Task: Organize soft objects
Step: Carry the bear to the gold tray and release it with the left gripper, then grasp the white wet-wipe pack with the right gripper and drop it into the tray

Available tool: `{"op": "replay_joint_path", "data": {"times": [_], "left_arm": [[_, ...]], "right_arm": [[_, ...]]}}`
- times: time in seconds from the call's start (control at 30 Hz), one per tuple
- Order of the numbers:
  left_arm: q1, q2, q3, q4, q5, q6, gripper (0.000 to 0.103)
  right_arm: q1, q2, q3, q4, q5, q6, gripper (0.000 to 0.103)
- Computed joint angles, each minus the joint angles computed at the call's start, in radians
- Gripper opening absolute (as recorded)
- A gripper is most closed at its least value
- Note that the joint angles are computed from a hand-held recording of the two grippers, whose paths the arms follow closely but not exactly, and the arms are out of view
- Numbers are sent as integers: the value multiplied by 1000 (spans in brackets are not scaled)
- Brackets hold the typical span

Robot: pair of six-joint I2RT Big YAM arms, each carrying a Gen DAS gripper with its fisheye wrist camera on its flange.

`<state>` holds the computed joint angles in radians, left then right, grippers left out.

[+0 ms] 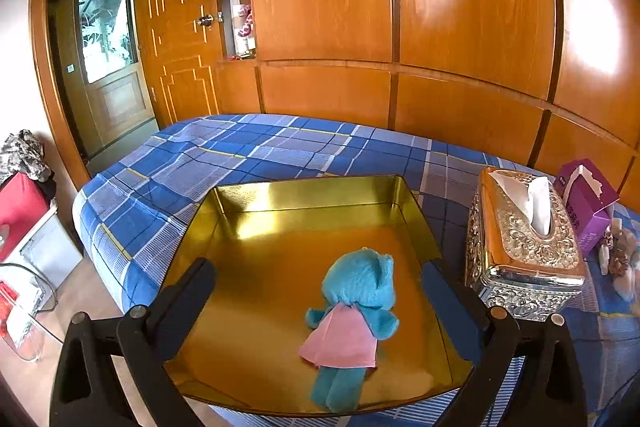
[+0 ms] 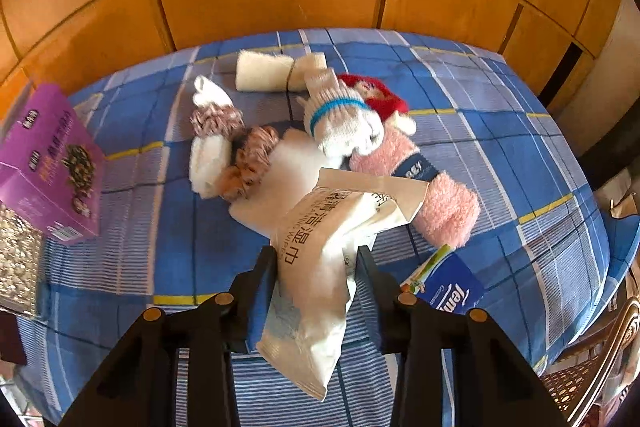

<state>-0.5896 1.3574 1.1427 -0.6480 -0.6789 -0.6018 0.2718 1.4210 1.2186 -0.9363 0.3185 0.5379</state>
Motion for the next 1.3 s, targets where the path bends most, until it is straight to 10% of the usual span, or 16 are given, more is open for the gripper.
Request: {"op": "replay_joint_path", "data": {"times": [0.37, 0.73, 1.3], "left_arm": [[-22, -15, 2, -2, -47, 12, 103], [-27, -24, 0, 0, -49, 17, 103], [45, -137, -45, -100, -154, -55, 103]], "right_arm": [[34, 37, 167, 4, 29, -62, 39], [81, 308, 640, -107, -23, -127, 39], [455, 642, 1076, -207, -314, -466, 39]]}}
